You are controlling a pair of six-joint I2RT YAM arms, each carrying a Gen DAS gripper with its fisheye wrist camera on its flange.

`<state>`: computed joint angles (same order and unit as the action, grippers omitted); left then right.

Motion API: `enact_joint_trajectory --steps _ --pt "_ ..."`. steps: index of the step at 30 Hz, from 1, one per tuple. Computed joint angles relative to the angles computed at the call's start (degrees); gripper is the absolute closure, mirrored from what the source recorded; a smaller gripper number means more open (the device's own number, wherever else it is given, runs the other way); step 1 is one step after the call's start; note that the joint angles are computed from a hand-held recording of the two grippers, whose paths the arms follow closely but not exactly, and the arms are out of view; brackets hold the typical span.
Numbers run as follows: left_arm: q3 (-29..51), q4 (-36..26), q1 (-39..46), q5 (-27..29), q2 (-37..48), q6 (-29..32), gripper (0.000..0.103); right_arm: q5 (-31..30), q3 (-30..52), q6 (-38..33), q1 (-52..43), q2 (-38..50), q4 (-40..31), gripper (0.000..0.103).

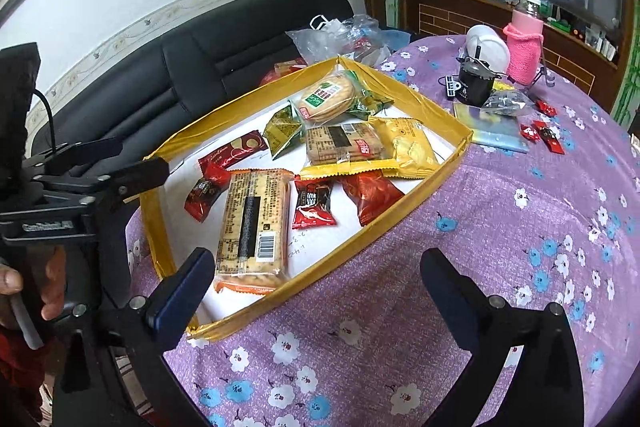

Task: Organize snacks
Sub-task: 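Withdraw both open tools up and away from the box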

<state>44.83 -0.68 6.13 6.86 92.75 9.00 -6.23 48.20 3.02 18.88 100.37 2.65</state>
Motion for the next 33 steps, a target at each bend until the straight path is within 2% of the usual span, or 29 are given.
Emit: enact_joint_trajectory --steps 4,12,17,22,33 --pt "-1.96 2.86 -1.55 -2.47 0.04 0.63 0.0 1.1 -0.36 0.24 0.32 -0.39 0.0 0.001" --pt "-2.52 3.8 -1.93 -4.19 0.36 0.2 0.0 1.61 -0.93 0.69 0.47 -1.03 0.37 0.001" --pt "-3.08 6.54 -2.32 -7.9 0.84 -0.15 0.0 2.23 -3.03 1.82 0.44 -2.61 2.41 0.001" --pt "-1.06 4.23 -0.81 -4.32 2.3 -1.27 0.0 2.93 -4.92 1.47 0.87 -4.63 3.16 0.001" --pt "-2.89 3.65 -3.4 -4.06 1.17 -0.23 0.0 3.39 -5.34 1.55 1.28 -5.32 2.8 0.001"
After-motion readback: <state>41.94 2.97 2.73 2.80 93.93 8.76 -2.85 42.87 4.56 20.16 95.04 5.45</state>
